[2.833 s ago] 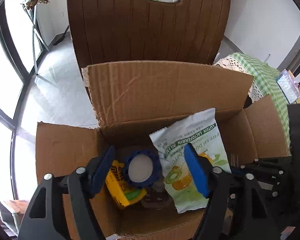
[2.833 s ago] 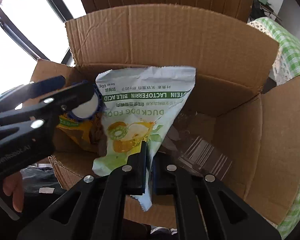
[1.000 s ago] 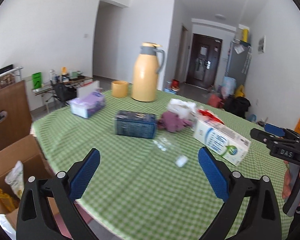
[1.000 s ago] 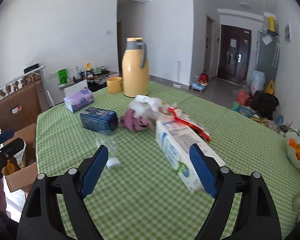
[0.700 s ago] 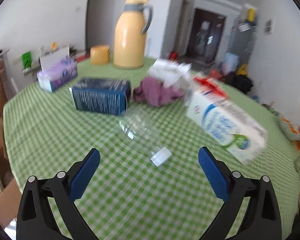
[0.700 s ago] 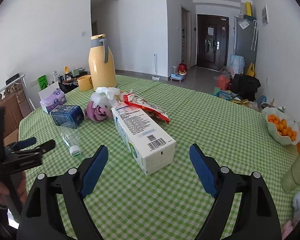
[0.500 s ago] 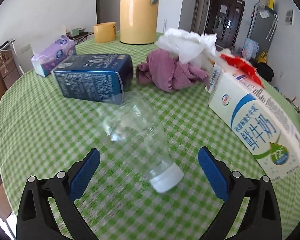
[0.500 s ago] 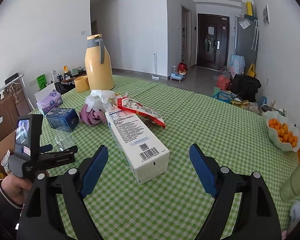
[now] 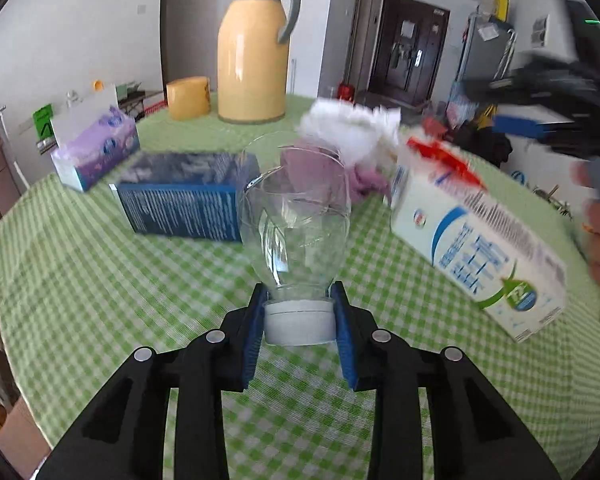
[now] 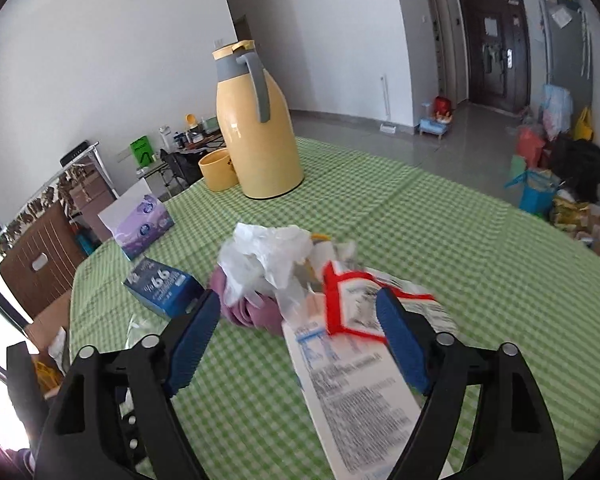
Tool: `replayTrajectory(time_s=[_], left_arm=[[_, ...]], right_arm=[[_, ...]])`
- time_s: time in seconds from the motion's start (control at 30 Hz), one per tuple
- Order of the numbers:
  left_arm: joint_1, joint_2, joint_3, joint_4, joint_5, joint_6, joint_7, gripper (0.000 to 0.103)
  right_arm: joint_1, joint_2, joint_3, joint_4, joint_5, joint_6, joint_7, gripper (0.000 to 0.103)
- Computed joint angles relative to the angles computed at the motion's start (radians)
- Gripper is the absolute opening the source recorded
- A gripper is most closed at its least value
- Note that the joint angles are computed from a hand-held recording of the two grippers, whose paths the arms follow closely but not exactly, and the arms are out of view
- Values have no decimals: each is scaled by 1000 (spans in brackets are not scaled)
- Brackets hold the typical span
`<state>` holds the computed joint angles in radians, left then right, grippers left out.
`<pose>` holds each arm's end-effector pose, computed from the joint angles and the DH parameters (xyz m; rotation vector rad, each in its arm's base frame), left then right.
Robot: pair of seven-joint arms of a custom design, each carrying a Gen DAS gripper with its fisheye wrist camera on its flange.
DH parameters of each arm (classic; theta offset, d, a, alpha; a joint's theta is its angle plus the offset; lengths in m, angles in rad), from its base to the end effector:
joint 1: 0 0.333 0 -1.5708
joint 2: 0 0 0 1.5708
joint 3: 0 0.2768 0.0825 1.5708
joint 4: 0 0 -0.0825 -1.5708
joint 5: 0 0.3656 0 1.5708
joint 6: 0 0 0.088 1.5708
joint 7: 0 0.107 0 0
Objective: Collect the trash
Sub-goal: 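Carry the bottle and tissue into the box and open both tools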
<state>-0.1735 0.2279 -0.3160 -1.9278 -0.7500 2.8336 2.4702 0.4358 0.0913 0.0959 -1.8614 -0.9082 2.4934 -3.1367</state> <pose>0.5687 -0.2512 0.4154 -1.1202 2.4447 -1.1057 0.5219 0.3101 0.4933 -1.2635 2.0162 -0.7046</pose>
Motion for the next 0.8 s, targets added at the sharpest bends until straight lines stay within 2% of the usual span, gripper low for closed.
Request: replayTrajectory(time_s=[0.03,0.1,0.17,0.23,0.3,0.4,0.47,0.6,0.67,0.8], left_arm=[[14,-7,-5,8,-23,-19,22,30],[41,-29,-5,16,-83,-57,75,30],[48,-40,7,23,-114,-66,106,30],[48,-54,23,19,-121,-68,111,30],[49,-58,37,23,-119,-76,113,30],[55,-61,46,31,-139,-80,131,30],[62,-72,47,31,-168,-97,154,30],[67,-134,58,-21,-263,-131,223,30],[67,-180,75,-58,-320,-166,267,30],[50,-263,119,-144,-374,-196,311,30]], right_arm=[[-16,64,-6,66,53,22,-62,70],[-23,172,-19,187,137,13,-160,67],[-31,265,-30,287,230,7,-237,55],[-28,315,-45,342,305,-25,-253,20],[0,290,-78,306,294,3,-209,11],[61,188,-116,215,163,12,-101,8],[88,94,-105,143,54,-21,-23,8],[95,-80,-29,-5,-55,-82,63,8],[106,-134,30,-46,-84,-162,74,8],[127,-146,133,-43,-89,-346,61,8]])
